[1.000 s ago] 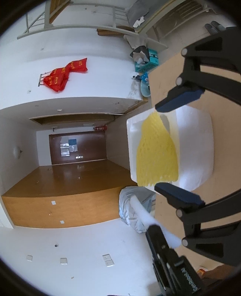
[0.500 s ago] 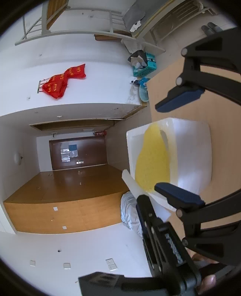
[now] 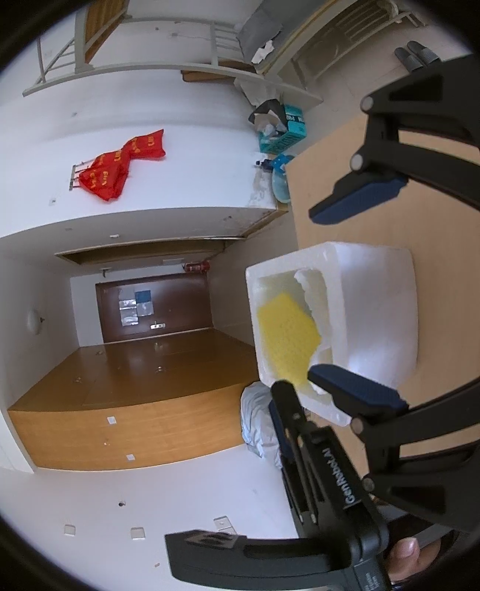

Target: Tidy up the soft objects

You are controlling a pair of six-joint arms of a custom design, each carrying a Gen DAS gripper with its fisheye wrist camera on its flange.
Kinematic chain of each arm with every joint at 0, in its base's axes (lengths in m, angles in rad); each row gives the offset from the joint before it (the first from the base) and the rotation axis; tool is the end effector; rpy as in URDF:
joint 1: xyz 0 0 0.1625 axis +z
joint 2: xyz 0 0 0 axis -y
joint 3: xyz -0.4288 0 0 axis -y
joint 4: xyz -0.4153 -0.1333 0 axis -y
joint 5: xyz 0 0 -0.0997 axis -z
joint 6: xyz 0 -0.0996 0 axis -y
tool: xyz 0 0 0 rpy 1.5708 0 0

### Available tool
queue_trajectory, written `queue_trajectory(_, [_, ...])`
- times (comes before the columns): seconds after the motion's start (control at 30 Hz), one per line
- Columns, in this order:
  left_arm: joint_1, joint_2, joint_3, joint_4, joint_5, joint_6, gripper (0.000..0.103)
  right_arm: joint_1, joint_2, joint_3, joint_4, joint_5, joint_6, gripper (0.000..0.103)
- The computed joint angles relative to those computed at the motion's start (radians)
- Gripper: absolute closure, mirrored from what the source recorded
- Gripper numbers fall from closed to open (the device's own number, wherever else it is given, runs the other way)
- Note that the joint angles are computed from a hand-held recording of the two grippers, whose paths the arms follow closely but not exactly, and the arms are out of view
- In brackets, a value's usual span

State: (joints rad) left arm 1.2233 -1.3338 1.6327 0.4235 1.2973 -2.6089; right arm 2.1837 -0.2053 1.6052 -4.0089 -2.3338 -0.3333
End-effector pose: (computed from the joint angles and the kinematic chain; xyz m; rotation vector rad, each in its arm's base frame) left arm -0.0209 -0.5280 0.3188 0.9532 2.4001 -1.1263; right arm 0.3996 -0.4562 -0.1100 0.5504 -2.1755 1.3599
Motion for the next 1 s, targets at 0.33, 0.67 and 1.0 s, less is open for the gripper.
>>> queue_trajectory(0.33, [0.017, -0.1, 0.065, -0.088, 0.005, -0.026, 0.018, 0.01, 0.0, 0.002, -0.004, 0.0, -0.005, 0.022])
queue_trajectory(0.67, [0.016, -0.25, 0.171, -0.128, -0.021, -0.017, 0.009, 0.034, 0.0, 0.017, -0.018, 0.007, -0.01, 0.022])
queue_trajectory(1.0, [-0.006, -0.447, 0.308, -0.151, -0.09, 0.008, 0.008, 0.089, 0.016, 0.034, -0.036, 0.0, -0.007, 0.022])
